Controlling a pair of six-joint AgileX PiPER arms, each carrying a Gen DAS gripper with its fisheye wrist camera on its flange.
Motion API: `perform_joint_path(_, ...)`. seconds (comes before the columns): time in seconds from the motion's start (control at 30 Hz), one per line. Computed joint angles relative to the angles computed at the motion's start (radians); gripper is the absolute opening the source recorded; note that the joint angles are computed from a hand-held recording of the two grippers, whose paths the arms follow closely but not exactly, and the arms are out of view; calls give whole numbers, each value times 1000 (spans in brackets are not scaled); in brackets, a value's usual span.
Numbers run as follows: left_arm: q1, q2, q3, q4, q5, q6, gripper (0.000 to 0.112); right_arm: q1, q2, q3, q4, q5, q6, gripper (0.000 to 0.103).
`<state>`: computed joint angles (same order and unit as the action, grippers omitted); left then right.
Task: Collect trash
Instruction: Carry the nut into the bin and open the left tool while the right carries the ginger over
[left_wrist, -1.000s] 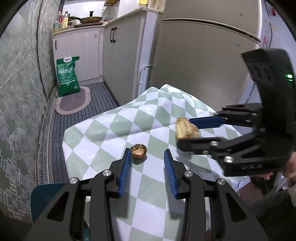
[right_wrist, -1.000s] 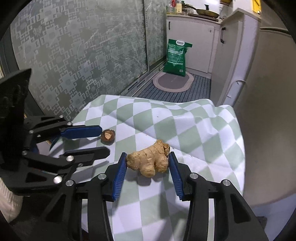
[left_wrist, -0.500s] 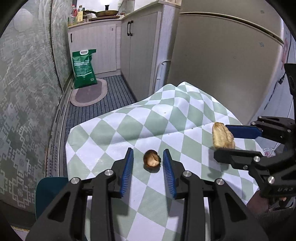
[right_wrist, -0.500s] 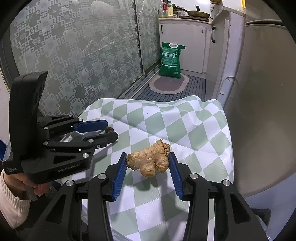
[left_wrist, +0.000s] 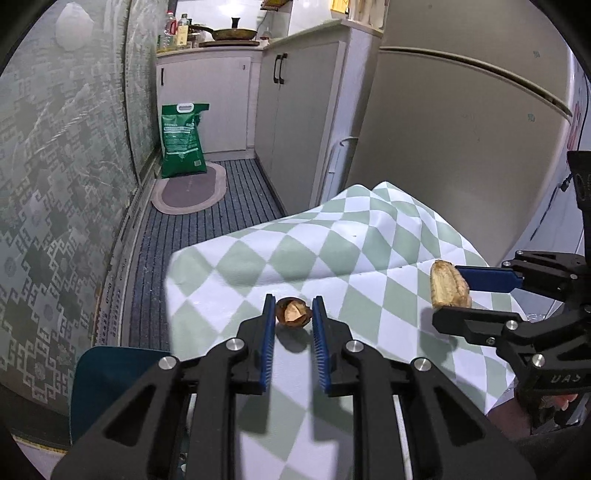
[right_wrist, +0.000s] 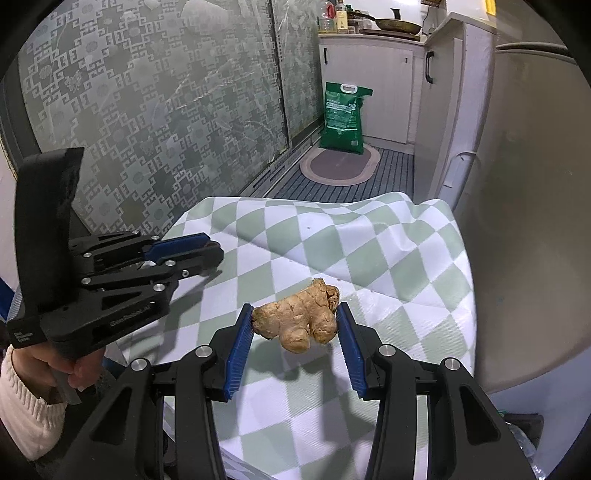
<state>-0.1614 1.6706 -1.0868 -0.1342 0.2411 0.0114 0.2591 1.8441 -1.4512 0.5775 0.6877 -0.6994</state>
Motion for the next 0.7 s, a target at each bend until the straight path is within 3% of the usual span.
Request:
perform_joint_path(0.33, 131, -102, 98, -326, -23, 354, 21, 89, 39, -64, -51, 4, 72, 46)
perform_joint_path(0.7, 299, -164, 170, -626, 7, 710, 21, 208, 107, -186, -121, 24, 173, 46)
